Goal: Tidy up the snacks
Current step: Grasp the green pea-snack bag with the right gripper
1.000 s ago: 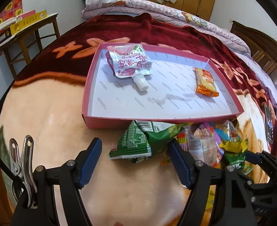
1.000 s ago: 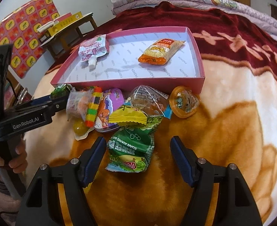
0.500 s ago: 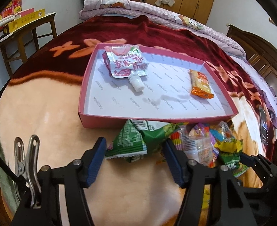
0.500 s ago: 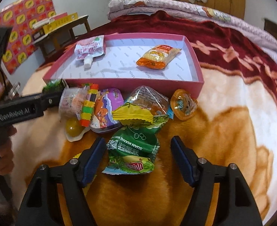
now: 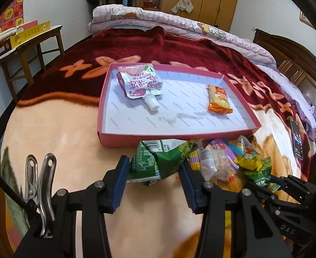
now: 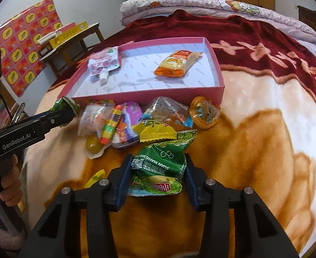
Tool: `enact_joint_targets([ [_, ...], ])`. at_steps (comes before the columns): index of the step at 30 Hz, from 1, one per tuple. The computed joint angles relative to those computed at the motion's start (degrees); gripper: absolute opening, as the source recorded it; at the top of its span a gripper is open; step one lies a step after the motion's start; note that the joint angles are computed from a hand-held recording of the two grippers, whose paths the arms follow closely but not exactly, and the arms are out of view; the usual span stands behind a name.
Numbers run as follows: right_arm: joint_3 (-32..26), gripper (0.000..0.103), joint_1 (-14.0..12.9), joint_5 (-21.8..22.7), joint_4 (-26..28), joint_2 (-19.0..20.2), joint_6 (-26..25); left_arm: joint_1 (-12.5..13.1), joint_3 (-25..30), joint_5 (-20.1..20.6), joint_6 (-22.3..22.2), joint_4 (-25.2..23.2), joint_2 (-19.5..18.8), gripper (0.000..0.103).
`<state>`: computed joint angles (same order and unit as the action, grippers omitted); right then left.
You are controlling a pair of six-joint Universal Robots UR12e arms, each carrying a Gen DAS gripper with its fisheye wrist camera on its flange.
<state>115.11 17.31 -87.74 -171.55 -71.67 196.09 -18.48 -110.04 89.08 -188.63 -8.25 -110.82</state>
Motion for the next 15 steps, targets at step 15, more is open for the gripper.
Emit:
enact_joint_targets([
  [15,1.7,0.042,0.8,0.0,-2.8,-2.6,-0.8,0.0,-1.8,-0.6,0.6,1.1,2.7,0.049],
])
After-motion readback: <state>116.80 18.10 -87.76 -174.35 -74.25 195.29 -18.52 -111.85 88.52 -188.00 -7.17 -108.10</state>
